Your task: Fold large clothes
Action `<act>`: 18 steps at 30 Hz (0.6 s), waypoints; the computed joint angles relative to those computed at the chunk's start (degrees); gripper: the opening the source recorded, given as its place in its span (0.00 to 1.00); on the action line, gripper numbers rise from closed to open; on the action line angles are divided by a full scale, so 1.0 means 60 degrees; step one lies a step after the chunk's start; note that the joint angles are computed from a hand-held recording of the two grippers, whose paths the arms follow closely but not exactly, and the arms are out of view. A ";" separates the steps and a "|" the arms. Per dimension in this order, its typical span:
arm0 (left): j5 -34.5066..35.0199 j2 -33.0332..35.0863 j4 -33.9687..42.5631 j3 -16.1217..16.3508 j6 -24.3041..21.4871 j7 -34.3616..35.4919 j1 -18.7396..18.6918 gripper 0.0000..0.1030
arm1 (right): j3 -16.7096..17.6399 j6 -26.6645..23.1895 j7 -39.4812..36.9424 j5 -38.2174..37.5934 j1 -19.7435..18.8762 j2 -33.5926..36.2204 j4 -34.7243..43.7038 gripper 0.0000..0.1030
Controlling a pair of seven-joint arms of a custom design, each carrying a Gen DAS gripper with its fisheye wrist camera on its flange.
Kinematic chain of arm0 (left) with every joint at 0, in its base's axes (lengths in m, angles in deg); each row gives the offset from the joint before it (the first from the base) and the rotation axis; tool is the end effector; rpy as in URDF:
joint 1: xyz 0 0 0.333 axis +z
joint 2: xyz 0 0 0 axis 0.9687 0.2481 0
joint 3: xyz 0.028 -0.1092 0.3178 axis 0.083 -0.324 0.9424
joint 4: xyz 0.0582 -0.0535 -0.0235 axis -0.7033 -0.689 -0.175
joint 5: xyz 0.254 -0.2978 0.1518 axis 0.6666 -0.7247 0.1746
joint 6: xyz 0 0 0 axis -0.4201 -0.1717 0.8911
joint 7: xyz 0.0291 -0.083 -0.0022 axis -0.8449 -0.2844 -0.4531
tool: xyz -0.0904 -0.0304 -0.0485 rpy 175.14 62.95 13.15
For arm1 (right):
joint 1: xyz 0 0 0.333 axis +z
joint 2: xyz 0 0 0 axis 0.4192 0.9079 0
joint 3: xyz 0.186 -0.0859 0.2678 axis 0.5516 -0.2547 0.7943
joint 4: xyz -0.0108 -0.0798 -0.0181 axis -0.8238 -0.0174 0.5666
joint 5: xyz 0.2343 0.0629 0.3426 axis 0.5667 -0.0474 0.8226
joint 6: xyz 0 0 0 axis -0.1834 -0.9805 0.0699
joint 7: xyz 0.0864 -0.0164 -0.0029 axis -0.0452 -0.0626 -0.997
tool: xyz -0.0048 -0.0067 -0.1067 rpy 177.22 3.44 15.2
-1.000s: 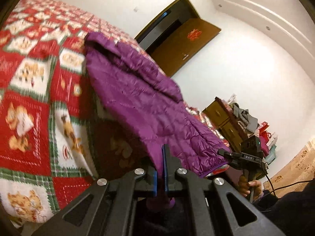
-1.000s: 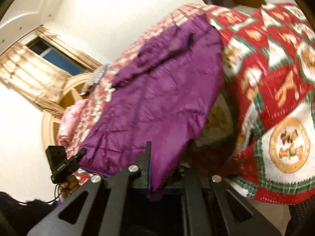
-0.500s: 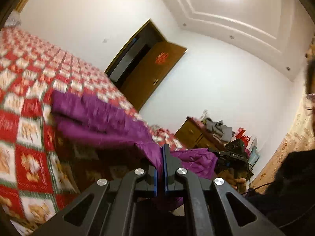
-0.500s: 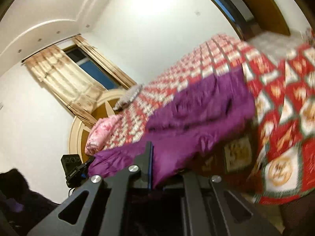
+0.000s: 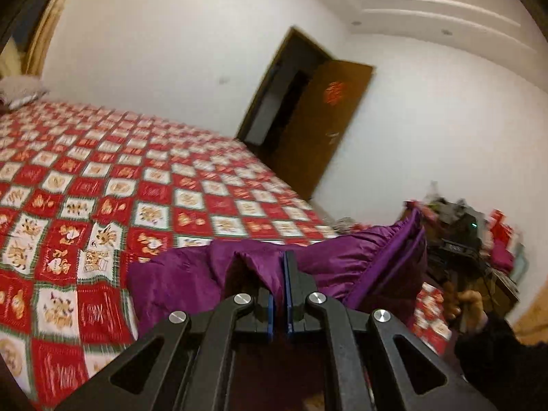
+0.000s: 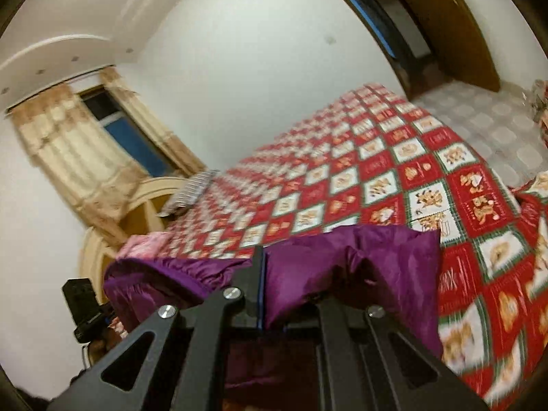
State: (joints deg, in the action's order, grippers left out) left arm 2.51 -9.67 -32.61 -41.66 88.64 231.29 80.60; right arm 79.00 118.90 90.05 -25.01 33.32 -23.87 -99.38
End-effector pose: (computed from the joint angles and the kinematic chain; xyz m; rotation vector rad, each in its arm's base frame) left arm 0.6904 -0.0246 0.5944 -1.5927 1.7626 -1.5909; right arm 0.6885 0.1940 0.6360 -1.5092 1.3356 -0.0848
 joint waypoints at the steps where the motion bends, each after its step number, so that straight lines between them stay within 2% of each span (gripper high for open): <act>1: 0.0262 0.0292 0.0270 -0.0092 0.0007 -0.0230 0.0065 0.04 | -0.0187 0.0074 0.0620 -0.0721 0.0197 0.0453 0.0414 0.10; 4: 0.2844 0.1658 0.1480 0.0341 0.0403 -0.2663 -0.0490 0.04 | -0.0587 -0.0046 0.2416 -0.2618 0.0589 0.1795 0.1724 0.10; 6: 0.4435 0.2450 0.2220 0.0758 0.0239 -0.4174 -0.0832 0.04 | -0.0945 -0.0316 0.3540 -0.3750 0.0873 0.2568 0.2530 0.12; 8: 0.5672 0.2995 0.2762 0.1170 -0.0036 -0.5472 -0.1134 0.04 | -0.1345 -0.0527 0.4630 -0.4727 0.1136 0.3262 0.3243 0.12; 10: 0.6340 0.3493 0.3205 0.1297 -0.0278 -0.6237 -0.1197 0.04 | -0.1209 -0.0621 0.5007 -0.4966 0.1001 0.3851 0.3767 0.13; 13: 0.6120 0.3746 0.3337 0.0697 -0.0469 -0.6366 -0.0668 0.05 | -0.0657 -0.0434 0.5091 -0.4947 0.0600 0.4304 0.3929 0.13; 15: 0.5409 0.3854 0.3257 -0.0068 -0.0465 -0.5951 0.0020 0.05 | -0.0080 -0.0165 0.4858 -0.4767 0.0209 0.4456 0.3875 0.13; 16: 0.5233 0.3884 0.3242 -0.0334 -0.0482 -0.5879 0.0258 0.05 | 0.0125 -0.0220 0.4859 -0.4782 0.0067 0.4558 0.3994 0.13; 18: 0.4293 0.4040 0.3365 -0.1046 -0.0988 -0.5636 0.1012 0.05 | 0.0430 -0.0695 0.4846 -0.4794 -0.0173 0.4786 0.4389 0.13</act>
State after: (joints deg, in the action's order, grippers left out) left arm 28.27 14.57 -12.42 -47.94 82.71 197.48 86.67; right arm 81.58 114.73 119.12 -53.78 32.28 4.84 -73.04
